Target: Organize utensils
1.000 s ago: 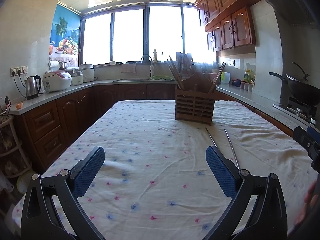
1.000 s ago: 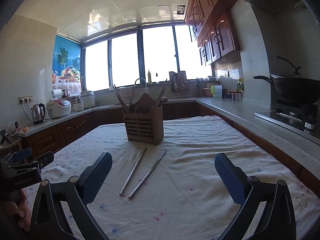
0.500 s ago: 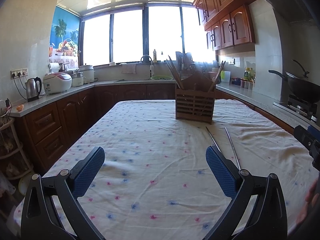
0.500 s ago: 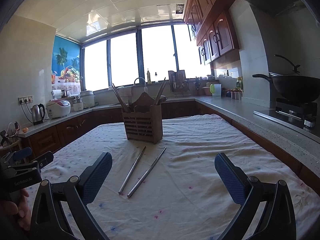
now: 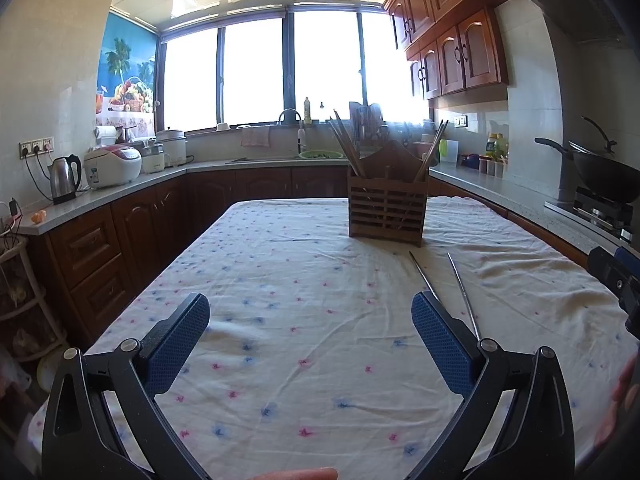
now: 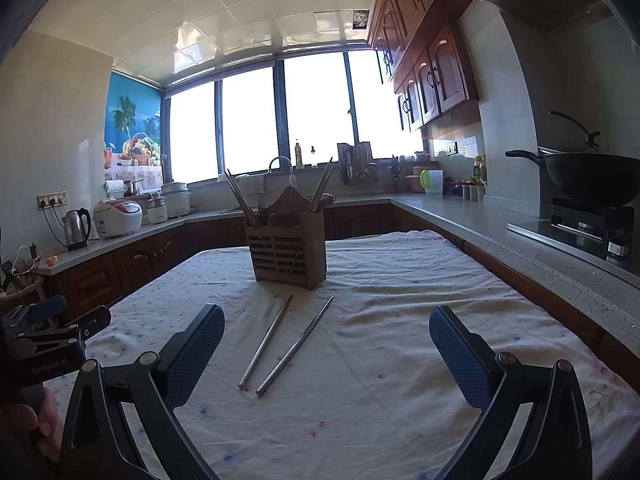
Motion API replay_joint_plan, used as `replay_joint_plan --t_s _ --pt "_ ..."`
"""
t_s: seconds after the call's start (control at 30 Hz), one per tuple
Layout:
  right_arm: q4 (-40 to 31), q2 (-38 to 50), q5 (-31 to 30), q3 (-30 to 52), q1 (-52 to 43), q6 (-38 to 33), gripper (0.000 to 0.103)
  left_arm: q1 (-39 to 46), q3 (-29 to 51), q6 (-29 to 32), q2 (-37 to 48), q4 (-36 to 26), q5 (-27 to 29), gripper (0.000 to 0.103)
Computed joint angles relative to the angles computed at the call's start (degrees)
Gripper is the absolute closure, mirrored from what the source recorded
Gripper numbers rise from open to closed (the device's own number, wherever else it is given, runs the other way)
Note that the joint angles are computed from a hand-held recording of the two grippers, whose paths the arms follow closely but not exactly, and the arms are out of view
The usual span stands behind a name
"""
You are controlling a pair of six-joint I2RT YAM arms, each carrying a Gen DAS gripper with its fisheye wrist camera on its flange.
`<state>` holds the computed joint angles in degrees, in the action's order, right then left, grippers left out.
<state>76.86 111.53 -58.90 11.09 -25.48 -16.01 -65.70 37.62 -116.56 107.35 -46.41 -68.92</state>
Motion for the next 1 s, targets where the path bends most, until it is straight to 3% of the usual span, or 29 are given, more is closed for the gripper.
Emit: replay_joint_plan --t_s 0.67,1.0 --pt "-0.1 -0.4 -0.2 -0.3 -0.1 -0.1 0.0 0.2 -0.7 3.2 -1.0 2.5 -0.1 0.0" --pt "-0.2 -0.8 -0.3 -0.6 0.0 -0.2 0.0 -0.4 0.1 0.7 0.1 0.2 -0.4 0.0"
